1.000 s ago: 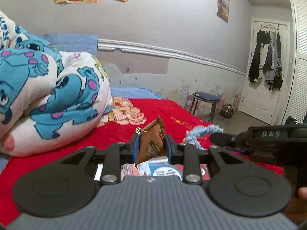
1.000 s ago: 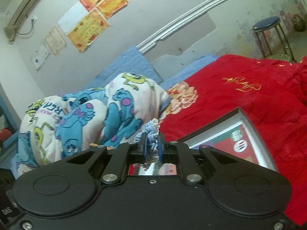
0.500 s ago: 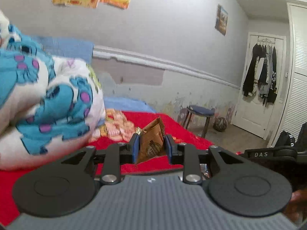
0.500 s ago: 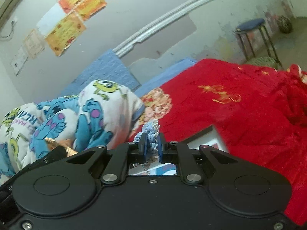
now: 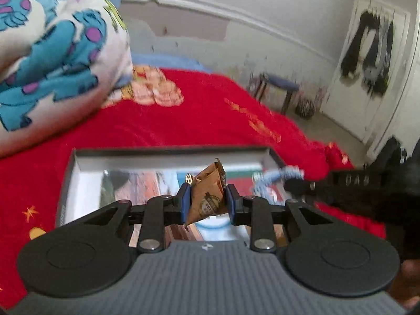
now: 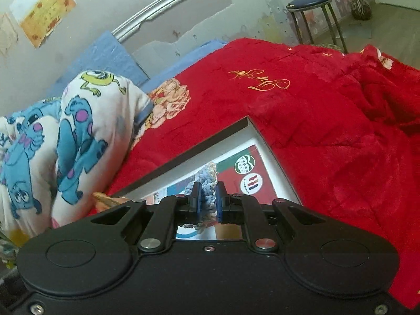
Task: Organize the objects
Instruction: 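Carry both held items up and over the black box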
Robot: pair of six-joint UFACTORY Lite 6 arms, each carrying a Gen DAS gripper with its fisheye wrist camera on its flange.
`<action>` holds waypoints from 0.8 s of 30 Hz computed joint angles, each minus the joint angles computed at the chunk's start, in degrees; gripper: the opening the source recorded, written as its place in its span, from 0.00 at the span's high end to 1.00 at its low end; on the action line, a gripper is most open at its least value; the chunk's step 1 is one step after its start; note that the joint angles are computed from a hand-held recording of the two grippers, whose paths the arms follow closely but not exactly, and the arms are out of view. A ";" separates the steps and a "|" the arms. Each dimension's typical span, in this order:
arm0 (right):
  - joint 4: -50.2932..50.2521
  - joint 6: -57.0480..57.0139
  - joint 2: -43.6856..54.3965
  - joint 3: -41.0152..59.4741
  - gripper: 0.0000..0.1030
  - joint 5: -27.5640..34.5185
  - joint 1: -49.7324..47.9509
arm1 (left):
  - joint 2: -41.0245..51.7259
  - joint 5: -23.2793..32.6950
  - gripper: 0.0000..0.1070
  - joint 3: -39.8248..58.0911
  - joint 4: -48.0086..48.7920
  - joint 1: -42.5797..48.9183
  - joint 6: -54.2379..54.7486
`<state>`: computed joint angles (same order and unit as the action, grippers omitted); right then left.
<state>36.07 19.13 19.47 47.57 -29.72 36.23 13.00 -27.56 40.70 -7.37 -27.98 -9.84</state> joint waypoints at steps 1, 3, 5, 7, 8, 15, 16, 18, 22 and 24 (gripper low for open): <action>0.62 -0.40 0.48 0.42 0.89 -0.20 0.30 | 1.11 0.68 0.70 0.75 -0.82 -0.38 0.63; 4.24 -3.13 0.85 1.06 0.89 -0.66 1.34 | 3.13 0.64 0.70 1.86 0.27 -0.46 0.32; 6.95 -5.44 1.33 1.65 0.89 -1.02 2.15 | 4.72 0.96 0.70 2.97 1.47 -0.16 -0.19; 8.04 -6.32 1.92 2.22 0.89 -0.80 2.25 | 5.88 0.95 0.70 3.57 2.40 -0.02 -1.22; 8.55 -6.49 2.40 2.58 0.89 -0.60 2.22 | 6.47 1.14 0.70 3.84 2.64 -0.05 -1.35; 8.49 -5.25 4.95 3.84 0.89 0.92 1.48 | 8.77 1.05 0.70 4.90 -0.43 -1.14 1.07; 8.42 -5.14 5.06 3.86 0.89 0.87 1.47 | 8.85 0.81 0.70 4.81 -0.80 -1.26 1.09; 7.44 -4.24 5.32 3.87 0.89 0.76 1.22 | 9.31 0.77 0.70 4.96 -0.28 -1.13 0.22; 8.57 -5.68 6.30 4.94 0.89 1.22 0.93 | 9.97 0.69 0.69 5.21 0.44 -1.08 -0.82; 7.51 -4.67 6.93 5.36 0.89 1.59 0.62 | 10.17 0.34 0.69 5.20 0.40 -1.18 -0.95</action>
<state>43.58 14.46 26.40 52.93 -28.13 36.84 23.17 -27.22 45.90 -6.97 -29.16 -10.80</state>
